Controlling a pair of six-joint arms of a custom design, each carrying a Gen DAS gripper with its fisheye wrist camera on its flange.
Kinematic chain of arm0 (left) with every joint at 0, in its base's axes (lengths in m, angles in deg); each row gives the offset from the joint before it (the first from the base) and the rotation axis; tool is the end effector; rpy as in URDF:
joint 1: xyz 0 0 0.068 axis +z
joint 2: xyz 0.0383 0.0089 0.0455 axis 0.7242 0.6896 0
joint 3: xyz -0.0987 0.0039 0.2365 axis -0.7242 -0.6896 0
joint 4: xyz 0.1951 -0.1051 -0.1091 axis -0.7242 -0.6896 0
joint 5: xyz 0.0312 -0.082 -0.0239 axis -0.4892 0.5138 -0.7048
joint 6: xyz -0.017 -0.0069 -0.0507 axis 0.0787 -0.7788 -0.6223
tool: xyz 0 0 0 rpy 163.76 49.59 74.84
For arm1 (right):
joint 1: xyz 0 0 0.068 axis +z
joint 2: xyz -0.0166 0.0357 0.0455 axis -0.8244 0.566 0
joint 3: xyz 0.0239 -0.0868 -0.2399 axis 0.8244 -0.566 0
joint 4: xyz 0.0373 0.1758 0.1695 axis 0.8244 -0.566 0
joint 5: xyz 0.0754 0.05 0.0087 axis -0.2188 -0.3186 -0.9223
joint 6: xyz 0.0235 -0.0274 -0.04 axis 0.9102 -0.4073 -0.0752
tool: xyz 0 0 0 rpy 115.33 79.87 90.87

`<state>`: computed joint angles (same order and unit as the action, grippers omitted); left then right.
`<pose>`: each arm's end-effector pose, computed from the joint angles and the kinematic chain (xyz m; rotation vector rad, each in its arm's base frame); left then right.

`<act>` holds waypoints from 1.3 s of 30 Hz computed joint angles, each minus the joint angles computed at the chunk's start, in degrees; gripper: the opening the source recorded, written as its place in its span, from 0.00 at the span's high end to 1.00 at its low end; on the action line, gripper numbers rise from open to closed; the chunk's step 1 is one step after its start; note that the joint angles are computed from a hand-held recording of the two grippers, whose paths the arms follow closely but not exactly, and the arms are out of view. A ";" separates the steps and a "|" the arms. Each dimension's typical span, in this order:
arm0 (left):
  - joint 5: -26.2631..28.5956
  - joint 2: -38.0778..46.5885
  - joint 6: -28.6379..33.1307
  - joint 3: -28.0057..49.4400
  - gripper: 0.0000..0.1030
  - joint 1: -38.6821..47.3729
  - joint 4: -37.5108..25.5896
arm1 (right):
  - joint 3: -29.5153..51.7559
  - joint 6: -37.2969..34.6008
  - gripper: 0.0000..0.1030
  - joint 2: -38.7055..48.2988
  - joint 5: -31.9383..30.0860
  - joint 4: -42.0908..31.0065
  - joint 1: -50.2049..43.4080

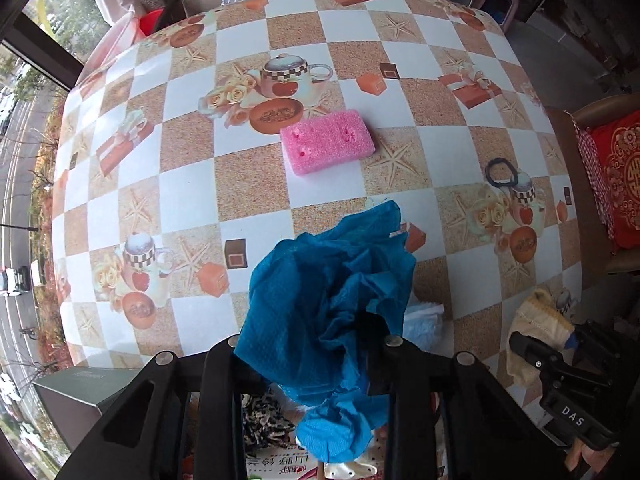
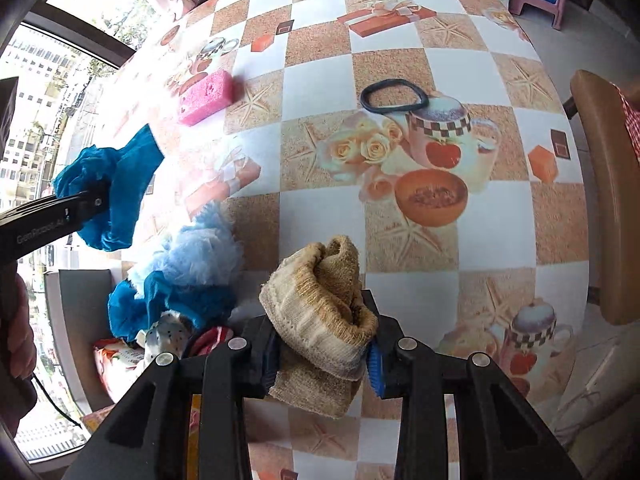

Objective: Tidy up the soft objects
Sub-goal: 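Carry the blue cloth in the left tool and the pouch in the right tool to the box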

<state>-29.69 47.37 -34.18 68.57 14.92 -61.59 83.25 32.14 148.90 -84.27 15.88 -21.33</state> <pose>0.3332 -0.2033 0.1911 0.9576 2.9089 -0.0010 0.1648 0.1160 0.1631 0.7368 2.8886 0.4395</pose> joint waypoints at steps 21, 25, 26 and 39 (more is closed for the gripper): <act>6.80 -25.58 9.63 -24.45 0.68 5.77 1.15 | 9.71 28.50 0.65 1.30 10.22 -6.05 23.31; 9.28 -29.93 14.30 -26.65 0.68 8.16 -0.88 | 15.48 34.95 0.65 4.21 13.48 -10.59 28.56; 9.63 -31.21 15.55 -27.17 0.68 8.69 -1.42 | 17.37 36.26 0.65 5.41 14.18 -11.97 29.78; 17.51 -41.75 32.28 -30.42 0.68 22.90 -12.31 | 40.99 45.45 0.65 18.31 20.45 -27.51 38.52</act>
